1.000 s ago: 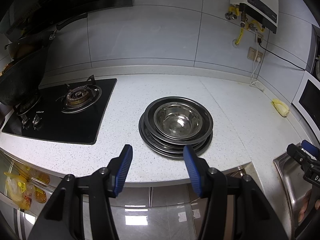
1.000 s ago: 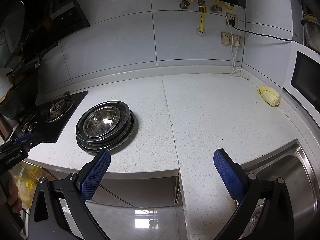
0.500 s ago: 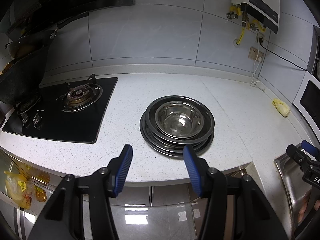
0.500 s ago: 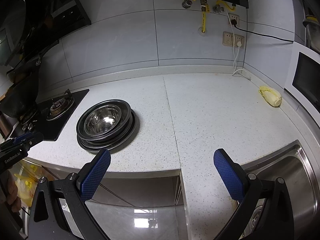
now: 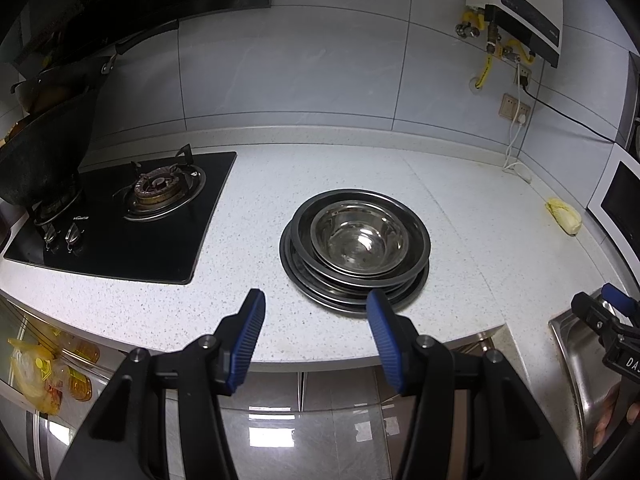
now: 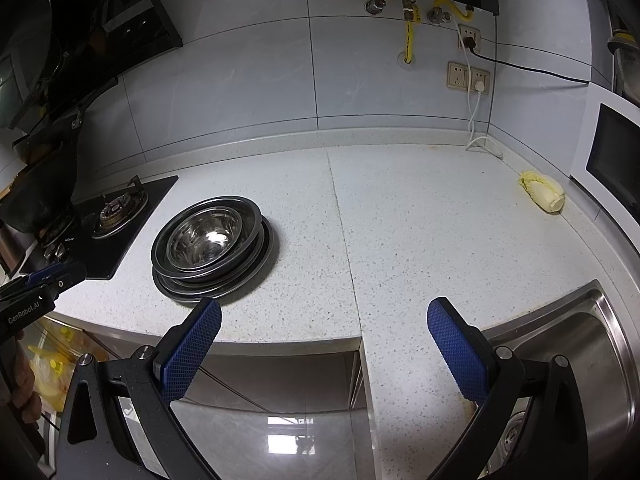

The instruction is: Organize plates and bowls

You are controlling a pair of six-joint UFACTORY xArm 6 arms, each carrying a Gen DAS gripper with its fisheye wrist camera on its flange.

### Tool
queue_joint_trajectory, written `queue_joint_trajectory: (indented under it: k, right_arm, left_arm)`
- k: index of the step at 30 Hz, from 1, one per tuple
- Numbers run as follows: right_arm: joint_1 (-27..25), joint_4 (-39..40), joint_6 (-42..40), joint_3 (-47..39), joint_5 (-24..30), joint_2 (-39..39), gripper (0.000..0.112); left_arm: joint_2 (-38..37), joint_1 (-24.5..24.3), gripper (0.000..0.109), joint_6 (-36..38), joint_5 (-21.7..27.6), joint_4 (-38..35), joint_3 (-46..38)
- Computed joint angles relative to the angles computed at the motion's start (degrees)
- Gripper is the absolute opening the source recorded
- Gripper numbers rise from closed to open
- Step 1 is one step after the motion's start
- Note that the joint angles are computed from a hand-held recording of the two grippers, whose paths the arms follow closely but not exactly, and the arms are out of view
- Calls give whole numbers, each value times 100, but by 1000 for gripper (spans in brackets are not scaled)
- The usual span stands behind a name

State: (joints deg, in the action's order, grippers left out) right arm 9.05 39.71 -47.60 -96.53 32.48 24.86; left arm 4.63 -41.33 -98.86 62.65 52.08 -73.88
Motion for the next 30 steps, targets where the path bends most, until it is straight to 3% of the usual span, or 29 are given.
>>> queue_joint_trajectory:
  k: [30]
  right_arm:
    - [-9, 7, -15, -112, 6, 120, 101]
  left_arm:
    - [64, 98, 51, -27, -217, -79, 9]
